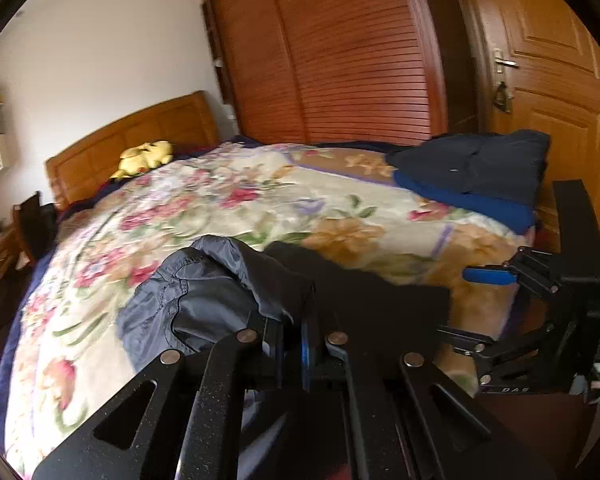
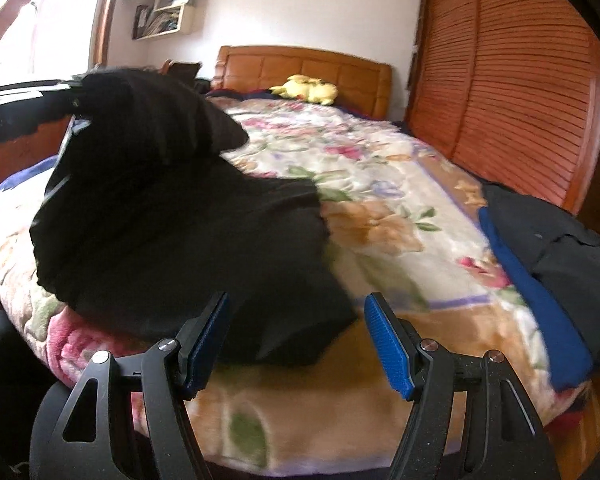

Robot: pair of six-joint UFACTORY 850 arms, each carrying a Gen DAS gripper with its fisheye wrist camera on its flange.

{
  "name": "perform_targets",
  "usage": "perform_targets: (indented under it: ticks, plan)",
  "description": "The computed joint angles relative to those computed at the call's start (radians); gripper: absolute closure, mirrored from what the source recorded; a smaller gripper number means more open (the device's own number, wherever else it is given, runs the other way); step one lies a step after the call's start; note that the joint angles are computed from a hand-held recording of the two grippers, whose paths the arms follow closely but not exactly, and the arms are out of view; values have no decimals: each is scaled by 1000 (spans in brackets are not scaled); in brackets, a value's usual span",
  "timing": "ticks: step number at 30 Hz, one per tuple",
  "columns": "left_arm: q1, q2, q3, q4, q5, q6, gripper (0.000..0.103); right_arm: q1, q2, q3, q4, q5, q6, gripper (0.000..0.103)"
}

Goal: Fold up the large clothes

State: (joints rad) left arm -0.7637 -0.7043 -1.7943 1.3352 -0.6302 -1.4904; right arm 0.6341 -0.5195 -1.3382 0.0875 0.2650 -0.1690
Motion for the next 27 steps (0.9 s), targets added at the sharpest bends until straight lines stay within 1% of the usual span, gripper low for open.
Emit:
perform_targets:
  ticks: [3, 6, 8, 10, 12, 13, 15, 16, 17, 21, 22, 23, 24, 27]
  plan:
    - [-11, -27, -57, -42, 46, 42, 97, -14, 37, 53, -11, 38, 36, 33]
    - [-14, -38, -76, -74, 87, 56, 97, -28, 59, 90, -29, 67, 78, 33]
    - [-10, -51, -87, -121, 91, 87, 97, -36, 69, 109, -70, 79, 138, 33]
    - [-6, -56, -83, -134, 83, 88, 97, -39, 71, 116, -106, 76, 181, 33]
    - [-2, -60, -81, -183, 68, 111, 96, -35, 62, 99, -103, 64, 176, 33]
    - [-1, -53, -69, -187, 70, 106, 93, -32, 62, 98, -95, 63, 167, 33]
    - [-1, -26, -22, -147, 84, 55, 86, -31, 51, 82, -116, 57, 185, 33]
    - [-4, -9, 3, -115, 91, 23, 79, -33, 43, 66, -131, 51, 197, 33]
    - [-8, 14, 38, -54, 94, -37, 68, -38, 35, 51, -154, 49, 215, 33]
    - [-22, 98, 153, 116, 66, -212, 46, -32, 28, 27, -162, 50, 209, 33]
    - [-23, 122, 185, 150, 61, -254, 34, -29, 27, 23, -164, 51, 210, 33]
    - [-23, 147, 221, 192, 56, -306, 24, -27, 27, 17, -175, 50, 218, 33]
    - [-23, 177, 263, 229, 43, -358, 22, -24, 25, 9, -178, 50, 217, 33]
    - [-18, 227, 342, 269, 13, -433, 21, -15, 19, -22, -194, 41, 222, 33]
